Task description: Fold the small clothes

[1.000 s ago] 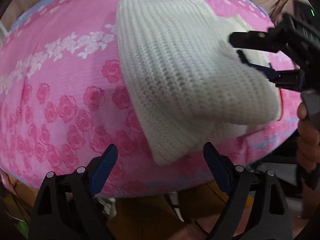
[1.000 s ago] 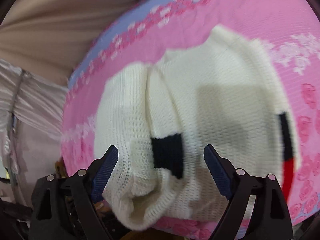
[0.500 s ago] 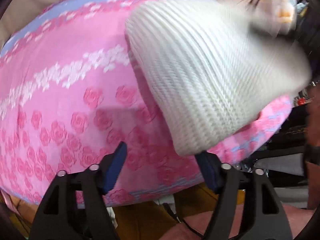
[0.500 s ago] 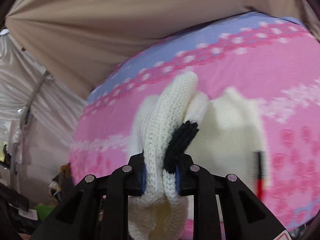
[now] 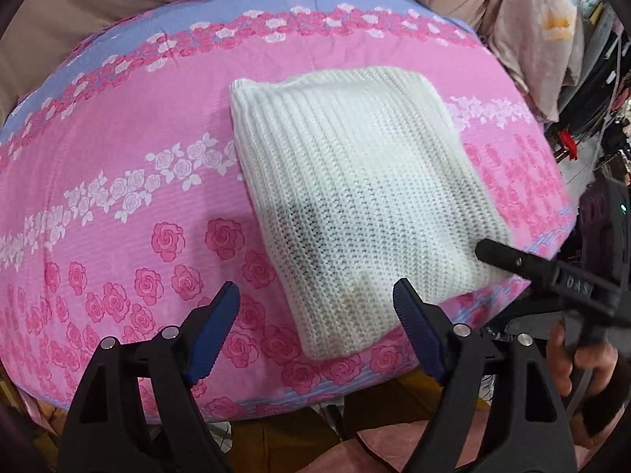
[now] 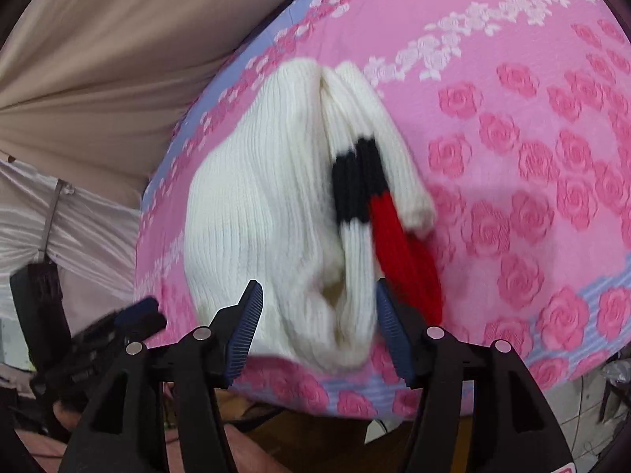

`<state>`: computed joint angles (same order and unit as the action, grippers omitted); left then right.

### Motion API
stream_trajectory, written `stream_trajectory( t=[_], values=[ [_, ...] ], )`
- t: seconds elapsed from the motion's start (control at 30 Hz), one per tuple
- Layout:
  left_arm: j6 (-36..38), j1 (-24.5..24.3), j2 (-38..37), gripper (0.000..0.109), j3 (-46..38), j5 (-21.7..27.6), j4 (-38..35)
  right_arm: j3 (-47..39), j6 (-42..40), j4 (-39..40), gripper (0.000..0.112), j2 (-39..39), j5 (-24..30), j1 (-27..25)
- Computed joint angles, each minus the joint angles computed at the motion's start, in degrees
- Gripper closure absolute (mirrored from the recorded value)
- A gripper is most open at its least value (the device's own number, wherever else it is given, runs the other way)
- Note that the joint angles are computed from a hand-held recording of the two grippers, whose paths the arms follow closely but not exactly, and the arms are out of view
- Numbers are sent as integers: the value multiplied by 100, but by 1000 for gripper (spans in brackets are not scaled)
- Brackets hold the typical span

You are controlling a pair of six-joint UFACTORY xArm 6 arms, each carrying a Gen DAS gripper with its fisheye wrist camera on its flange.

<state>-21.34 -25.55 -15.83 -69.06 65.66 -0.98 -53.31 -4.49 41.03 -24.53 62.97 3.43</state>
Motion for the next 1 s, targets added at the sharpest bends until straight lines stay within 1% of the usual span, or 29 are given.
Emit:
stream_trajectory(
  t=[0.03, 0.07, 0.17, 0.2, 0.23, 0.27, 0.3, 0.33, 0.37, 0.4, 0.43, 0.47, 0.53, 0.6, 0.63, 0.8, 0.83, 0.87, 0.9, 0.93, 0.97, 1.0],
  values=[
    [-25, -8, 90, 31, -45, 41, 20, 53, -12, 3, 85, -29, -37, 23],
    [-57, -28, 121, 31, -73, 94, 55, 66, 23, -42, 97, -47, -134, 82],
    [-71, -103, 202, 31, -147, 127, 185, 149, -6, 32, 97, -492, -710, 48],
    [-65, -124, 222, 31, -168, 145, 208, 103, 12, -53, 98, -608, -840, 6],
    [-54, -144, 258, 31, -181, 158, 230, 37, 55, -263, 98, -617, -868, -23],
    [-62, -164, 314, 31, -189, 177, 264, 10, 110, -639, 97, -561, -831, -19],
    [-57, -173, 384, 31, -191, 200, 262, 38, 106, -923, 97, -447, -715, -24],
    [-59, -176, 446, 31, -198, 227, 264, 46, 120, -1236, 96, -205, -470, 0],
    [-99, -188, 493, 31, -218, 290, 322, 79, 129, -1369, 94, -29, -286, -4],
    [-154, -194, 528, 31, -246, 364, 397, 192, 133, -1261, 86, 13, -228, -41],
    [-201, -177, 506, 31, -232, 374, 431, 201, 129, -1186, 84, -75, -190, -115],
    [-269, -130, 425, 31, -170, 304, 431, 119, 213, -1230, 82, -151, -224, -111],
    [-401, -42, 338, 31, -103, 176, 406, -58, 338, -1305, 73, -270, -370, -143],
    [-496, 100, 316, 31, -62, 56, 207, -411, 284, -1219, 59, -130, -538, -149],
    [-530, 125, 351, 31, -86, 66, 187, -644, 209, -1182, 55, 65, -575, -105],
    [-560, 106, 660, 29, -161, 145, 397, -1733, -244, -1072, 52, 1412, -531, 251],
    [-587, 90, 680, 28, -137, 148, 440, -1839, -215, -1148, 62, 1613, -529, 323],
    [-594, 85, 678, 28, -125, 154, 451, -2060, -192, -1262, 82, 1920, -419, 405],
    [-614, 69, 679, 28, -130, 163, 469, -2291, -158, -1346, 96, 2127, -285, 425],
    [-620, 61, 659, 28, -114, 157, 496, -2434, -126, -1353, 96, 2196, -391, 496],
    [-609, 51, 643, 28, -91, 141, 531, -2423, -323, -1184, 96, 2071, -617, 540],
    [-596, 48, 636, 26, -68, 118, 541, -2367, -396, -1176, 96, 1935, -771, 580]
  ],
)
